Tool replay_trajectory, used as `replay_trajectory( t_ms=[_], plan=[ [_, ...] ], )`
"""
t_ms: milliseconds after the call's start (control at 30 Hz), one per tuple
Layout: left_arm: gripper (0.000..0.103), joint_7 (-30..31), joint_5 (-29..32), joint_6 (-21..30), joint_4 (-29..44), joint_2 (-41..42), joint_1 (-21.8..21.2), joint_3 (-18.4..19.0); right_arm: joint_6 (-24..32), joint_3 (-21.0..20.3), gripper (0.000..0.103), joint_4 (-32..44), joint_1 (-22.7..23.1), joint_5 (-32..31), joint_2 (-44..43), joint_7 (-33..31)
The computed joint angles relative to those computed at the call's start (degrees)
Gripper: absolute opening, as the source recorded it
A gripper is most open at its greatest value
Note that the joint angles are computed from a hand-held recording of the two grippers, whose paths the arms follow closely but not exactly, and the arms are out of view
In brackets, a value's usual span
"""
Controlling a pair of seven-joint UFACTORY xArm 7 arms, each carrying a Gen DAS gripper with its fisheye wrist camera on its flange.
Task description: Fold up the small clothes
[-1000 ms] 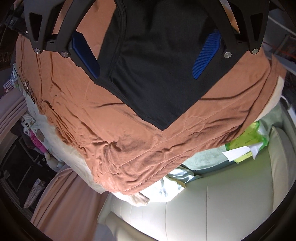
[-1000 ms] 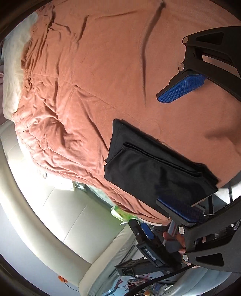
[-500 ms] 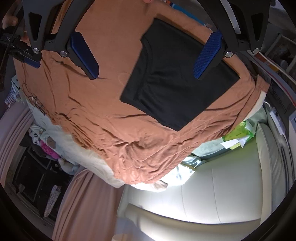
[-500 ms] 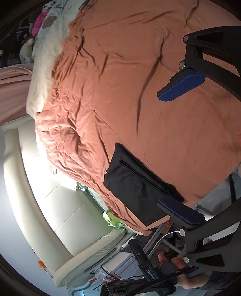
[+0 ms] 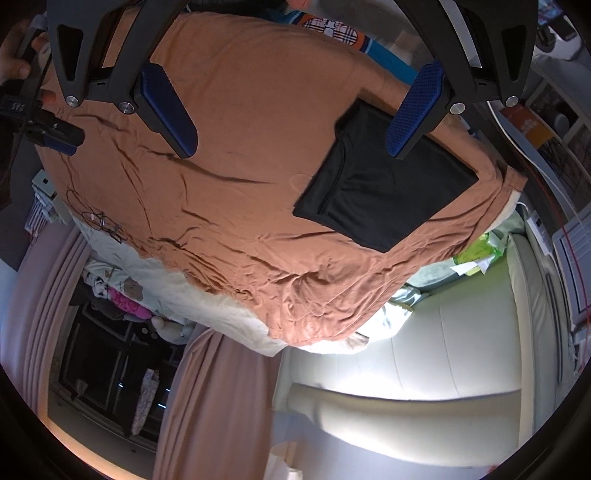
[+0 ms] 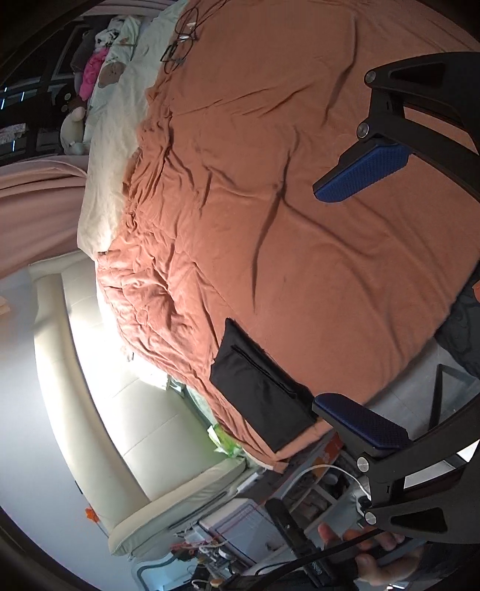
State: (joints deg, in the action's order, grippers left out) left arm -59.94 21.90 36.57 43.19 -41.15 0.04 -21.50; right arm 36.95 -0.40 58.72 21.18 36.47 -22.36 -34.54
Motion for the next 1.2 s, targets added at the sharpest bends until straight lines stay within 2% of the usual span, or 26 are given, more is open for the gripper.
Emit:
replay_trajectory(
  t_ms=[100,333,467,600,800,900,933,1200],
  plan=[
    [0.102,-0.9,-0.3,0.8,0.1,-0.5,-1.5,-2.1,-1.1,-0.2,0.103,-5.2,-0.7,-1.4,-6.1,-0.4],
    [0.102,-4.5,-0.2,2.5,-0.3,-4.1,-4.1,-6.4,-1.6,-3.5,0.103,-15.6,0.2,-4.3,-20.5,-0.1],
    [0.102,-6.1,-0.6,4.4,0.2,-5.9,-5.3,-8.8,-0.5,-6.7,0.103,-20.3,0.3,-5.6,-27.9,-0.2],
    [0.102,-6.9,-0.3,6.4,1.7,-6.0,-6.1,-11.1,0.8,-8.2,0.103,-24.2,-1.2,-7.6,-34.8,0.9],
    [0.102,-8.7,0.0,8.2,3.9,-6.6,-7.0,-15.1,4.4,-9.4,0.103,-29.1,-4.4,-11.8,-45.8,2.6],
    [0.102,-9.5,0.1,9.0,4.9,-6.3,-7.4,-17.1,7.8,-8.9,0.103,-31.8,-7.6,-13.7,-52.9,2.4],
    [0.102,-9.9,0.1,8.8,4.9,-6.4,-7.6,-17.6,7.4,-9.1,0.103,-32.2,-7.0,-14.9,-53.4,4.0],
    [0.102,-12.7,0.0,8.4,5.8,-5.7,-9.1,-22.0,12.1,-10.0,0.103,-36.1,-10.3,-18.2,-64.1,7.1]
  ],
)
